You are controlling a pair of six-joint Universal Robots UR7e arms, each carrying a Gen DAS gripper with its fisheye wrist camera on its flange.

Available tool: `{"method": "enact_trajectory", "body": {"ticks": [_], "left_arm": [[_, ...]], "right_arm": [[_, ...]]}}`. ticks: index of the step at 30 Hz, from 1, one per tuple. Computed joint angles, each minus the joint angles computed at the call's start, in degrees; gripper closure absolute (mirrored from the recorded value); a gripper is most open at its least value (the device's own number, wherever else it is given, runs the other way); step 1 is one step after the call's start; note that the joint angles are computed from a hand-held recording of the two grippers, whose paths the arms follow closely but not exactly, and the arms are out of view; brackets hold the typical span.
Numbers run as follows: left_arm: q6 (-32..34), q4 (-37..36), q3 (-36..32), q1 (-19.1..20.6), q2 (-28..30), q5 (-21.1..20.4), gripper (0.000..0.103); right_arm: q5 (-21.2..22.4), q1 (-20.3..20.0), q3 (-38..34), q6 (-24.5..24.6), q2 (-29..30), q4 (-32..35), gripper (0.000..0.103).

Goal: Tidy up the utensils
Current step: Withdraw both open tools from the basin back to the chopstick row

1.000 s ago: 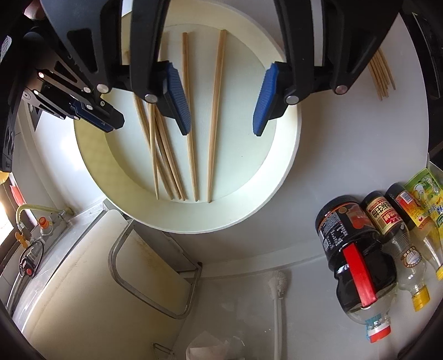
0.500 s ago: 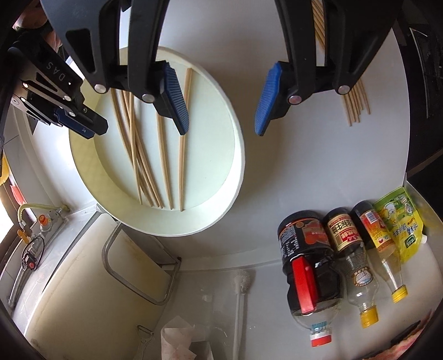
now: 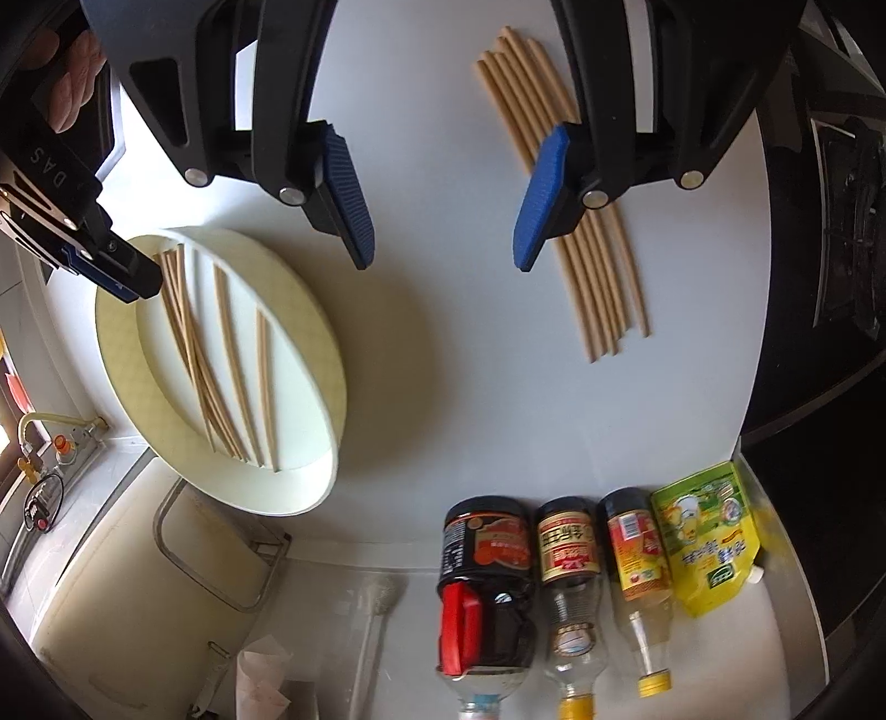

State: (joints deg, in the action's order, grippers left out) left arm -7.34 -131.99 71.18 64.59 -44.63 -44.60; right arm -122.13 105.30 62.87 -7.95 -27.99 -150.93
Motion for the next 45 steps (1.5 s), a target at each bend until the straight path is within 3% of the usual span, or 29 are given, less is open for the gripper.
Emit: {"method": "enact_trajectory", "body": {"ticks": [11,23,32,45], "left_arm": [[-5.5,-0.4,9.9,3.6,-8.4,3.7,0.038],[-7.2,-3.6,16.6,6.2,-12.7,7.5,0.035],[-8.7,-3.3,18.3,7.6,-13.8,7.2,0.035],[-9.0,-3.3,18.7,7.8,-13.8,5.9,0.034]], "right_arm": [[2.5,2.9,1.8,-2.5,3.1,1.2,0.063],[3.0,3.2,-3.5,-3.8,10.7,6.6,0.058],[2.4,3.4,-8.4,-4.5,15.1,9.6,0.058],[-0.2,3.9,-9.8,-7.8,17.1,8.1,0.058]]}}
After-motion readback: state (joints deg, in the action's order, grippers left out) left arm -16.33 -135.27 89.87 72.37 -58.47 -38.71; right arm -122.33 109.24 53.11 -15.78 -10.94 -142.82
